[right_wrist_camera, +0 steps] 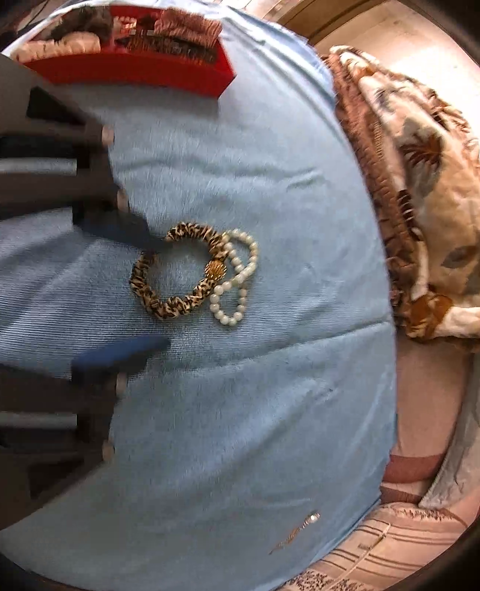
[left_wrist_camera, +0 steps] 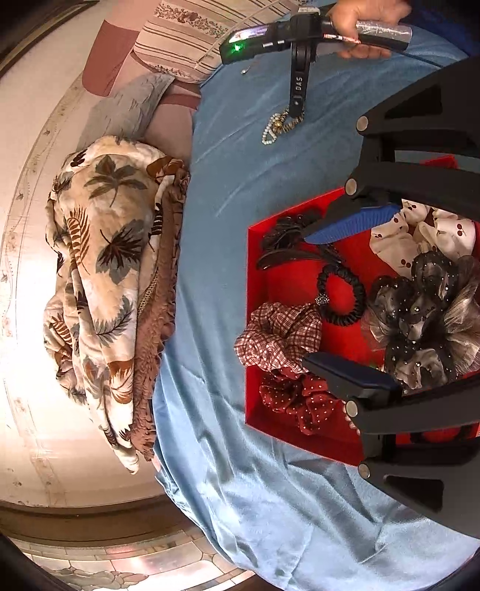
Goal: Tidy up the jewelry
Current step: 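Move both open tools back to the pearl and leopard-print bracelets, then grasp the pearl bracelet with the left tool while the right tool grasps the leopard-print bracelet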
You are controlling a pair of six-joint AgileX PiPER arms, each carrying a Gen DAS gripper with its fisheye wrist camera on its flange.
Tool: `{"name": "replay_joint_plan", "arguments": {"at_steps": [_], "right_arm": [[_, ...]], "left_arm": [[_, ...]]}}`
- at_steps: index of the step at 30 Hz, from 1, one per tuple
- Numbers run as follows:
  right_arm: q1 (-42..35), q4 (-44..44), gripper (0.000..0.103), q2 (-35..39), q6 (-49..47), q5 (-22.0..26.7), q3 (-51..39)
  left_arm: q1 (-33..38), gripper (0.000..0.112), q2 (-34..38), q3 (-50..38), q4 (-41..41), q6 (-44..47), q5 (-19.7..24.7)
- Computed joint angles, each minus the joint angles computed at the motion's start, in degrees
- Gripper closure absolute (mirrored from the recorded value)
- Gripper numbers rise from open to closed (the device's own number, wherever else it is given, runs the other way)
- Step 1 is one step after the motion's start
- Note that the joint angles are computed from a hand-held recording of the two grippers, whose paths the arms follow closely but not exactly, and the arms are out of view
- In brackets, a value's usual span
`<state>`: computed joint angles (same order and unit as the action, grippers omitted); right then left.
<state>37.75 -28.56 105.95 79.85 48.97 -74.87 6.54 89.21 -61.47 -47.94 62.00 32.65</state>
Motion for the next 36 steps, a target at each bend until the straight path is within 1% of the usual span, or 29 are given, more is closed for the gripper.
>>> {"name": "replay_joint_plan", "arguments": {"at_steps": [1,3,6,8,9,11,12,14,16,18,19,21,22,23,24,25,26,27,28,31,34,36], "right_arm": [[0.0,0.3,0.081,-0.7,-0.4,-0.4,0.7],[0.8,0.9,0.085,-2.2,-1.6,1.2,2.0],[4.2,-1.4,0.085,-6.3,-0.8,6.1,6.7],[5.9,-2.9,0.085,-9.4,0.4,8.0,10.9],[6.9,-3.9,0.085,-11.3,2.0,9.2,13.5],[7.3,-5.3,0.083,-14.5,4.5,8.8,17.8],[7.0,-6.1,0.081,-16.5,6.1,7.1,20.5],[5.5,-7.1,0.080,-19.9,8.4,2.4,24.7],[4.1,-7.5,0.080,-21.4,9.9,-1.2,26.8],[2.7,-7.6,0.079,-22.8,10.2,-5.2,28.7],[1.7,-7.1,0.078,-23.3,9.3,-7.0,29.1],[0.1,-5.3,0.076,-25.2,7.6,-10.7,30.7],[-0.9,-4.2,0.075,-24.6,6.7,-12.8,30.4],[-1.5,-3.1,0.075,-25.0,5.9,-14.2,31.0],[-2.1,-2.0,0.075,-25.3,5.3,-15.4,31.5],[-2.6,-1.3,0.075,-25.7,5.3,-16.7,32.1],[-3.0,-0.8,0.075,-26.1,5.1,-17.7,32.7],[-3.6,0.1,0.074,-26.5,4.6,-18.7,33.1],[-4.5,1.1,0.074,-26.8,3.9,-20.0,33.6],[-6.5,4.2,0.074,-27.7,2.1,-23.1,35.0],[-7.6,6.5,0.074,-28.0,0.0,-25.0,35.6],[-8.3,8.2,0.074,-27.6,-2.1,-26.1,35.4]], "left_arm": [[-0.1,0.052,-0.1,0.2,0.0,0.0,-0.3],[-0.1,0.052,-0.5,0.5,-0.1,0.1,0.0],[-0.5,0.052,-1.4,0.6,1.1,-1.3,1.4],[-1.1,0.052,-2.6,0.4,2.4,-2.9,3.5],[-1.8,0.052,-3.3,0.0,3.3,-4.2,5.3],[-4.3,0.052,-4.4,-0.5,5.4,-7.5,7.2],[-5.8,0.052,-4.7,-0.9,6.7,-9.5,7.7],[-10.7,0.052,-4.1,-3.0,11.9,-16.9,8.6],[-15.6,0.052,-2.0,-6.3,16.0,-24.8,10.4],[-20.7,0.052,2.1,-11.2,18.9,-31.9,12.9],[-22.6,0.052,3.6,-12.7,20.3,-34.7,13.3],[-27.7,0.052,8.8,-17.9,24.2,-41.6,13.6],[-29.3,0.052,10.6,-19.5,25.5,-43.8,13.6],[-31.4,0.052,14.1,-23.1,27.3,-47.2,14.4],[-32.7,0.052,17.5,-26.8,28.0,-49.7,15.8],[-33.3,0.056,20.1,-29.7,27.8,-51.2,16.9],[-33.9,0.065,23.2,-33.2,27.6,-53.1,18.2],[-35.0,0.068,27.3,-38.2,28.1,-56.0,20.2],[-35.6,0.071,29.5,-41.2,28.8,-57.6,21.4],[-38.8,0.071,37.1,-51.6,34.1,-63.4,24.5],[-40.4,0.071,44.6,-62.7,37.1,-67.2,29.9],[-40.6,0.071,47.0,-65.8,37.4,-69.0,31.1]]}}
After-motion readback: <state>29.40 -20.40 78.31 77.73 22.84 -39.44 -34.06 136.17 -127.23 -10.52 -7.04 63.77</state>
